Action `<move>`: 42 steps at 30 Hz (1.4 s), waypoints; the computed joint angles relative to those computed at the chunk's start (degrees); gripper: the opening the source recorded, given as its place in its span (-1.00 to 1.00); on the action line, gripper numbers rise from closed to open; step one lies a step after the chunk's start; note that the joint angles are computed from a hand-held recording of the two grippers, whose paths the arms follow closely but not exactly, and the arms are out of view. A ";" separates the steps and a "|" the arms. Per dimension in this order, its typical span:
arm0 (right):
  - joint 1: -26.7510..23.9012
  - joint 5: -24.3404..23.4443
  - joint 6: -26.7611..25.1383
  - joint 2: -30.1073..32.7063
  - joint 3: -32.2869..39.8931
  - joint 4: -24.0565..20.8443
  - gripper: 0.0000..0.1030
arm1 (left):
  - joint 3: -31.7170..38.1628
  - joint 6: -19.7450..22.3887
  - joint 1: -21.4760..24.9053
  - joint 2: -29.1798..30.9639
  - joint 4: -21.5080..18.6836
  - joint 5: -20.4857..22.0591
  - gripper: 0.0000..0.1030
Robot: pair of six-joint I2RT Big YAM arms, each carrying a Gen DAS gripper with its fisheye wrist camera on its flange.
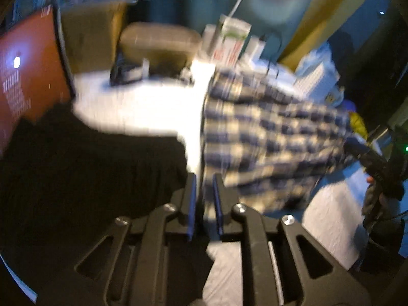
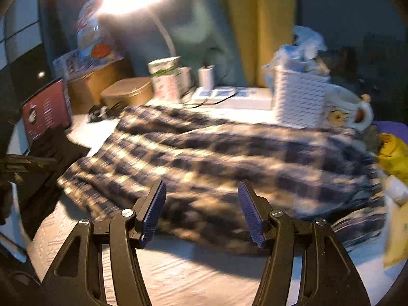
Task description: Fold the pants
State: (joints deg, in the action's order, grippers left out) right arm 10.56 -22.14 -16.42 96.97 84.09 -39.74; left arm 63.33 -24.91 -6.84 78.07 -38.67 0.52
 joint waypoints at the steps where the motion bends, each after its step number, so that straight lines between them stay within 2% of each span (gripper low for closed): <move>1: -0.32 0.45 0.05 0.59 0.91 -0.04 0.20 | 1.40 1.04 -0.08 0.87 0.38 -0.03 -0.71; 5: -1.16 1.73 -0.03 4.51 6.10 -0.36 0.20 | 11.66 9.25 -1.50 9.37 -0.57 0.53 -0.70; 8: -1.65 2.68 1.08 8.80 11.86 -2.91 0.20 | 20.24 14.02 -2.19 17.51 -2.48 2.26 -0.70; 10: -2.08 2.71 2.09 11.45 15.59 -5.52 0.14 | 27.42 15.48 -2.29 24.05 -5.85 3.06 -0.70; 13: -1.99 4.04 1.61 16.34 22.65 -11.43 -0.17 | 35.64 17.52 -2.40 30.96 -9.22 2.90 -0.70; 15: -1.82 4.33 0.97 19.48 26.92 -15.50 -0.18 | 40.53 18.74 -2.31 34.73 -11.25 3.58 -0.70; 19: -1.29 6.47 1.22 25.89 34.96 -21.95 -0.18 | 52.22 20.17 -1.95 43.54 -19.96 4.18 -0.70; 23: -0.49 7.12 0.90 29.54 40.81 -25.44 -0.18 | 56.09 19.27 -1.26 46.41 -20.64 5.47 -0.70; 27: 0.39 5.45 -2.39 30.12 44.06 -27.25 -0.18 | 53.13 16.24 -0.72 44.22 -15.98 1.85 -0.70; 29: 1.09 5.08 -5.00 30.08 45.01 -27.71 -0.18 | 48.50 15.26 -0.36 40.82 -12.36 2.91 -0.70; 32: 2.79 5.18 -8.61 31.63 48.72 -29.97 -0.16 | 40.71 14.31 -0.15 34.99 -7.92 2.30 -0.70; 36: 5.47 4.07 -13.29 38.06 60.08 -38.20 0.00 | 31.60 12.57 -0.03 28.53 -4.33 3.58 -0.70; 39: 7.88 6.18 -15.35 44.36 70.61 -43.67 0.02 | 26.45 11.06 -0.45 25.56 -2.76 4.12 -0.70; 42: 9.48 8.27 -17.50 48.94 78.00 -48.47 0.02 | 22.01 9.82 -0.81 23.29 -1.17 4.01 -0.70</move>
State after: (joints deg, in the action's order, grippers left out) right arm 20.03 -13.87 -33.92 145.91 162.09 -88.21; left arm 85.34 -15.09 -7.65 101.36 -39.84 4.53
